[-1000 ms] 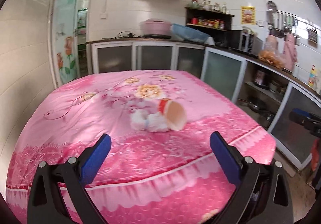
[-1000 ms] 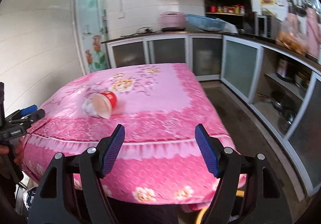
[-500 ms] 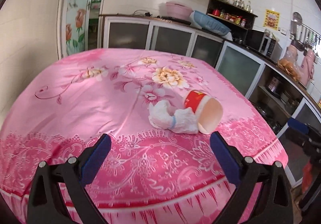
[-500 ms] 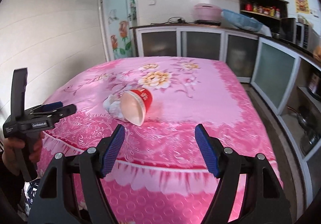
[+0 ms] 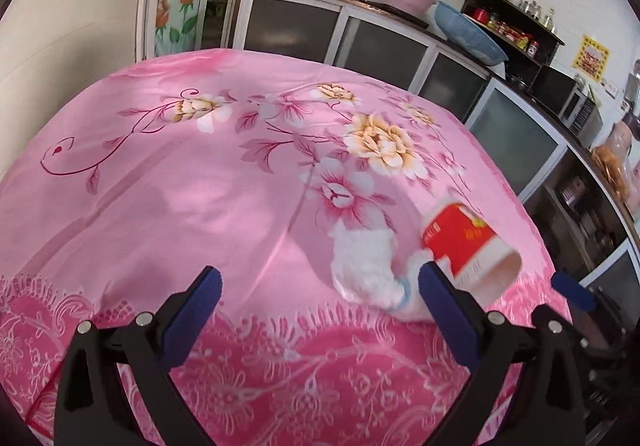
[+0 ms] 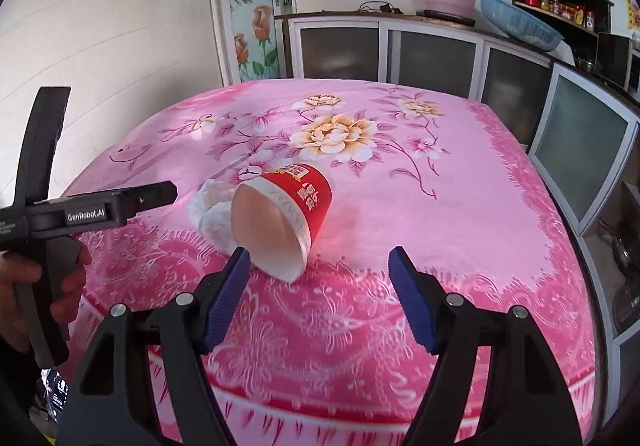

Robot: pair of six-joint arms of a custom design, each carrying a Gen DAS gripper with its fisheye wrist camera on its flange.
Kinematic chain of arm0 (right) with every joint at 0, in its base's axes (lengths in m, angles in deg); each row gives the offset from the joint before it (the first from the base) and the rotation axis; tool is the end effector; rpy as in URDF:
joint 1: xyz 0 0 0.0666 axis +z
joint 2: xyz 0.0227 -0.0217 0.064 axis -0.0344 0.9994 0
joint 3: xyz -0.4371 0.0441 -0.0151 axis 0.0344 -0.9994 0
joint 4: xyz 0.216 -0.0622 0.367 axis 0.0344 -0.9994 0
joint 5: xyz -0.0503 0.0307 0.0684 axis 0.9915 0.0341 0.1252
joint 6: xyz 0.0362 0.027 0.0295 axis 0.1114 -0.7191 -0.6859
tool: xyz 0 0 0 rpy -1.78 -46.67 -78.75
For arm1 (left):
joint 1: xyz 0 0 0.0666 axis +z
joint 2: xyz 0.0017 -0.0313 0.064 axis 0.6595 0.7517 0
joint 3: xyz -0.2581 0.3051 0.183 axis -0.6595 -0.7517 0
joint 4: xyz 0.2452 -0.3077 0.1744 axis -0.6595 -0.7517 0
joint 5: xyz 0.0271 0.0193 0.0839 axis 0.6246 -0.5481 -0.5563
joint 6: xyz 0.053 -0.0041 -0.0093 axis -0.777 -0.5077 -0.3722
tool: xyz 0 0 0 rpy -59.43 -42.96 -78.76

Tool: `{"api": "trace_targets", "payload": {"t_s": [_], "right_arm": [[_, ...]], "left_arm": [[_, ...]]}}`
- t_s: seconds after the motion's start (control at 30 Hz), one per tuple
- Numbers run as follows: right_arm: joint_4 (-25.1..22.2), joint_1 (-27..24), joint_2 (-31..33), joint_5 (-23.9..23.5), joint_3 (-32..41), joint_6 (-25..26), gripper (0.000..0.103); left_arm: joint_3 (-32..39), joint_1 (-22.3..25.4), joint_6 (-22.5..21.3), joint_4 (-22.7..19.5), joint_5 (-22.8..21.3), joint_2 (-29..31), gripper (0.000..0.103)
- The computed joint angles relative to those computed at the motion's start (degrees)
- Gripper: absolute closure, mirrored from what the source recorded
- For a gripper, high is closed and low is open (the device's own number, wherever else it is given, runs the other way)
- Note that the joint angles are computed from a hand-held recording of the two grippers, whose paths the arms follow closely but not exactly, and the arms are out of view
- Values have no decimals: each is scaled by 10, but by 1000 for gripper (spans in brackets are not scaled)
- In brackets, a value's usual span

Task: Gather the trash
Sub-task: 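Grasp the white tissue with the left tool while the right tool grasps the red paper cup rim, then carry the tissue and red paper cup toward the yellow bin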

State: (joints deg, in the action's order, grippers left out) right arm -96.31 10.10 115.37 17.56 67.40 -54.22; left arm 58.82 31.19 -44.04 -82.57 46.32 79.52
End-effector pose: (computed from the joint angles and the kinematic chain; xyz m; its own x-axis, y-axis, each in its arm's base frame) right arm 0.6635 0.1588 0.5401 -0.4470 -0.4631 -0.7653 -0.7525 0.6572 0.0418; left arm 0.6194 -0.0999 0.4995 -0.5329 -0.5298 -0.6598 -0.4863 0.8299 -0.2736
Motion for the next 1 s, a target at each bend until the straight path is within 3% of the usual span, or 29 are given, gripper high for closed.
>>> {"api": "trace_targets", "payload": {"t_s": [0.53,0.67,0.7,0.77,0.83,0.9,1.0], "right_arm": [[-67,25,69,37,91,19,36],[-101,28,92,44,122,24,42],[-109,29,96,47,128,26,49],[-117,32,102,60,137,26,65],[-128,32,109,62,148,21,81],[-138,32,116,58,160,12,87],[-131,30,116,57,161,-6,95]], "left_arm": [[75,20,32,-48,70,74,8],[86,26,45,-50,83,84,8],[87,27,44,-51,82,85,9],[94,24,42,-58,68,89,22],[105,22,36,-77,50,95,50],[99,27,34,-67,69,91,71],[96,28,41,-65,75,90,90]]}}
